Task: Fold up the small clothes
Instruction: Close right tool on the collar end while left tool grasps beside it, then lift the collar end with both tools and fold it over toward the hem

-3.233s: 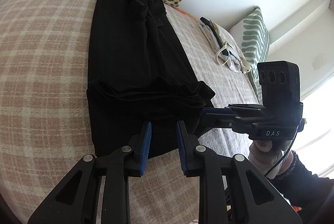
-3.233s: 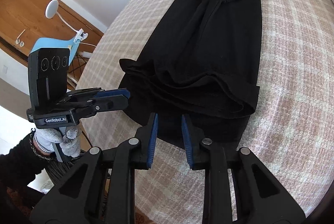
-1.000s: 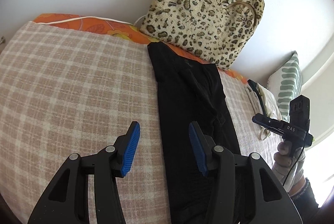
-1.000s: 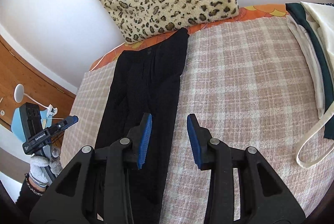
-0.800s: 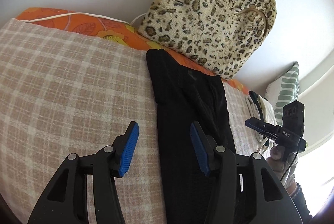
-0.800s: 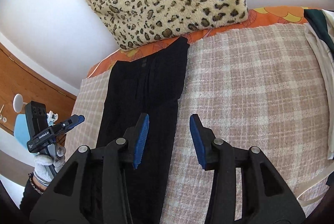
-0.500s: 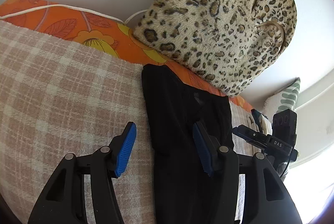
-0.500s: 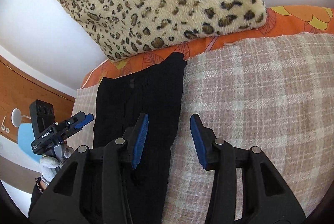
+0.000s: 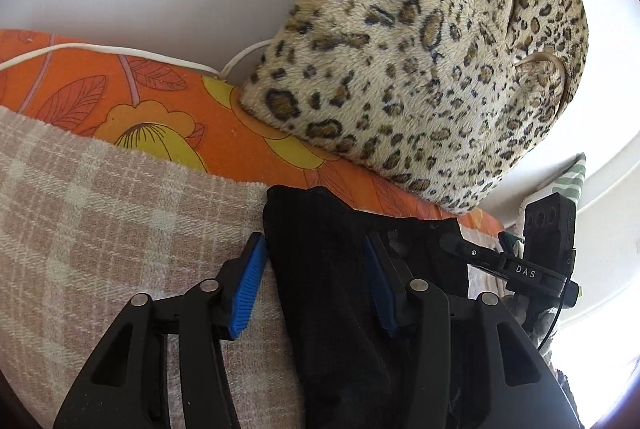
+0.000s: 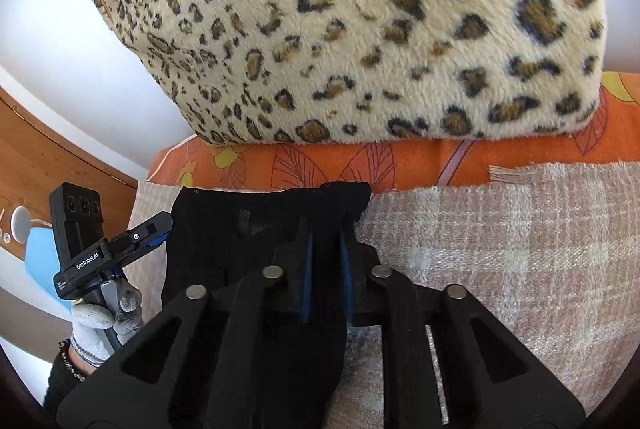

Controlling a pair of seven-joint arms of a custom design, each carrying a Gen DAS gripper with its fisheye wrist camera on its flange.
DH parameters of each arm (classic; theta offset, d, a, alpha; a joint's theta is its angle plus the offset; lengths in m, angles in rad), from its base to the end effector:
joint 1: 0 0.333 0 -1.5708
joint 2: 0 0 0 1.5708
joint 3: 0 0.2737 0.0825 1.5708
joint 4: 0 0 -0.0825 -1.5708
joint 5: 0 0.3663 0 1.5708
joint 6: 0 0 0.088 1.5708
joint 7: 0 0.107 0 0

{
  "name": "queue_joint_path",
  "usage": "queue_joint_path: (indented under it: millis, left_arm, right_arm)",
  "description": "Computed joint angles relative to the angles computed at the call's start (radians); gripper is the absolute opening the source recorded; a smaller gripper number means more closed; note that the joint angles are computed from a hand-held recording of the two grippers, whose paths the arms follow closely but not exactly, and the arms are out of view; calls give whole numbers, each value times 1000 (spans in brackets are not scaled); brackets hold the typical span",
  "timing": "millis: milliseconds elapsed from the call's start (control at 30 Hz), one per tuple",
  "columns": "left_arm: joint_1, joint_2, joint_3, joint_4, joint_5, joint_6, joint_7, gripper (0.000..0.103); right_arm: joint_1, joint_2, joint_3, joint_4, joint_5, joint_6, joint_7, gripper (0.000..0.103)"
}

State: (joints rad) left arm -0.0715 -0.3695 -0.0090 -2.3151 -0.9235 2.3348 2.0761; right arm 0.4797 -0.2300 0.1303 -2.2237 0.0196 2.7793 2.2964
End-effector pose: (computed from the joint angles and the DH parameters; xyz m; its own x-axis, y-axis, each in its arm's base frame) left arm 0.4710 -0.0514 0.5011 -0.2068 -0.7827 0.5870 -0.8754 -0.1200 -0.4684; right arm 0.4278 0.3028 0.5287 0.0363 -0.8873 -0.4597 -0.8080 0.2446 -0.5360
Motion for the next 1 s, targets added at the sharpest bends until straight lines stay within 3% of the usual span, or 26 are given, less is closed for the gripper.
queue_joint_path:
  millis: [33,233,267,333,367,433,533,567,600,633,700,1000]
  left_arm:
    - [1,6,-5,5,10,6,-4,21]
    - [-7,19,21,12,-76,-6,33,20]
    - [-2,26,25,21,-82,-22,22,23]
    - [14,49,29,46,-75,-70,-26,48]
    - [17,52,33,49,-97,-82,-20,51]
    - [26,51,15,50,-82,-68,-21,51]
    - [19,38,-14,38,-48,-13,10,46]
    - [13,36,-18,36,-40,-4,25,39]
    - [8,41,-17,40,-31,-13,31,18]
    - [3,46,-20,42,-26,-14,30,9]
    - [-7,38,-22,29,-39,7,50,7]
    - [-25,-10,8,17,-106,-15,117,3]
  right_arm:
    - [-18,12,18,20,-46,-20,28,10]
    - [-30,26,17,39,-71,-33,76,11]
    - [-20,19,2,24,-31,-17,63,13]
    - [33,-2,-51,-27,122,59,-36,31]
    - [57,-7,-71,-42,181,89,-83,36]
    - [71,-6,-80,-49,228,112,-129,44]
    - [9,4,-20,-24,111,79,-54,44]
    - [-3,10,-8,-11,76,60,-37,44]
    - [-13,14,3,1,42,41,-19,39]
    - [-12,17,5,11,31,22,-16,24]
    - [-14,27,8,27,17,-6,3,10]
    - [-23,-17,20,23,-68,8,70,6]
